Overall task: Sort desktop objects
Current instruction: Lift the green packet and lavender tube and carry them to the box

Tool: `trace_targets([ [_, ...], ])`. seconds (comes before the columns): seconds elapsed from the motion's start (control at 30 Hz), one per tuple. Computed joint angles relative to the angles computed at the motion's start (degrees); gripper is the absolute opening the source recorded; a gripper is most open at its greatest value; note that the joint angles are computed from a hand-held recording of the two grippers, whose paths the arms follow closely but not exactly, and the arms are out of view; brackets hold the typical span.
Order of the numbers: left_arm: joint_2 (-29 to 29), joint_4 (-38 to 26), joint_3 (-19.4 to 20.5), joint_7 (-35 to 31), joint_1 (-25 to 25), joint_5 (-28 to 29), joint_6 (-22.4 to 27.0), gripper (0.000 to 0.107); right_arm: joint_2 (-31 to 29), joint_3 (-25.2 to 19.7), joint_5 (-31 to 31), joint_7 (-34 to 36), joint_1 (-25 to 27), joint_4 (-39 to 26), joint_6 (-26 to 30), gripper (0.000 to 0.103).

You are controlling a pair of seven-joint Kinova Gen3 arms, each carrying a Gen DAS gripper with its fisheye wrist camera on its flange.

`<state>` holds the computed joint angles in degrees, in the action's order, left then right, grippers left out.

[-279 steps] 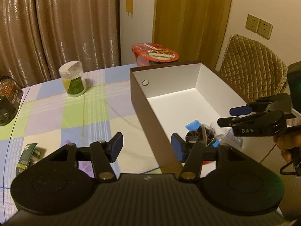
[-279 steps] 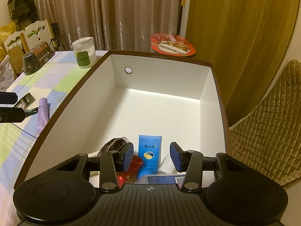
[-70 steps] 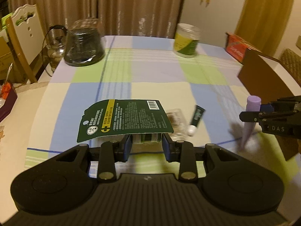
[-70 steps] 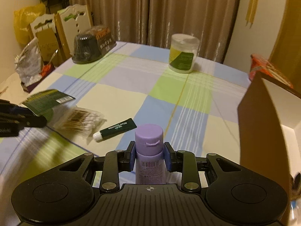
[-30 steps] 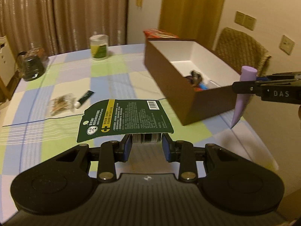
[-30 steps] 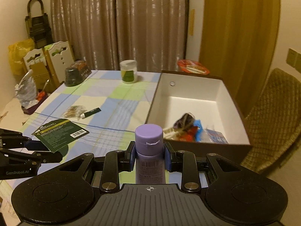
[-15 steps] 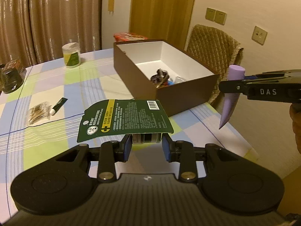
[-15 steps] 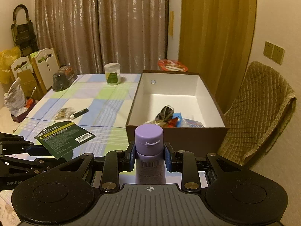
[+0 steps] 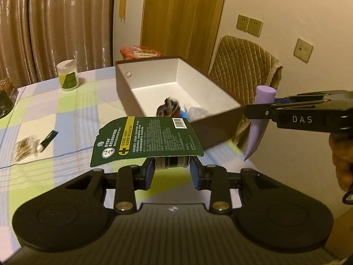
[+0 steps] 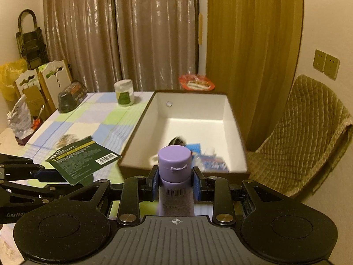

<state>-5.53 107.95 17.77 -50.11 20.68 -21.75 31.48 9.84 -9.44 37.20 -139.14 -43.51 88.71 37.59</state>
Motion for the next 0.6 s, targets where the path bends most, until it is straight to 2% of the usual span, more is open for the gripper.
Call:
trace_targets([
  [0.1,3.8,-4.0,1.0,4.3,0.5,-4.5,1.2,0.029,0.6,0.2,-4.6,6.2,3.8,-0.9,-3.2,0.029],
  [0.27,9.0,-10.2,-1.7,5.8,4.2,-8.3,2.9,0.029,2.2,1.3,-10.6,13.4,7.2,-2.9,-6.5,0.029],
  [0.4,12.4,-15.0,-4.5,3.8,6.5,-8.7,3.7,0.029,3.2,2.3,-14.1,16.8,8.4,-4.3,-8.1,0.029],
  [0.6,15.9,-20.0,-8.1,-0.9,8.6,-6.2,3.9,0.029,5.3,3.4,-18.1,20.6,9.5,-7.0,-8.8,0.029],
])
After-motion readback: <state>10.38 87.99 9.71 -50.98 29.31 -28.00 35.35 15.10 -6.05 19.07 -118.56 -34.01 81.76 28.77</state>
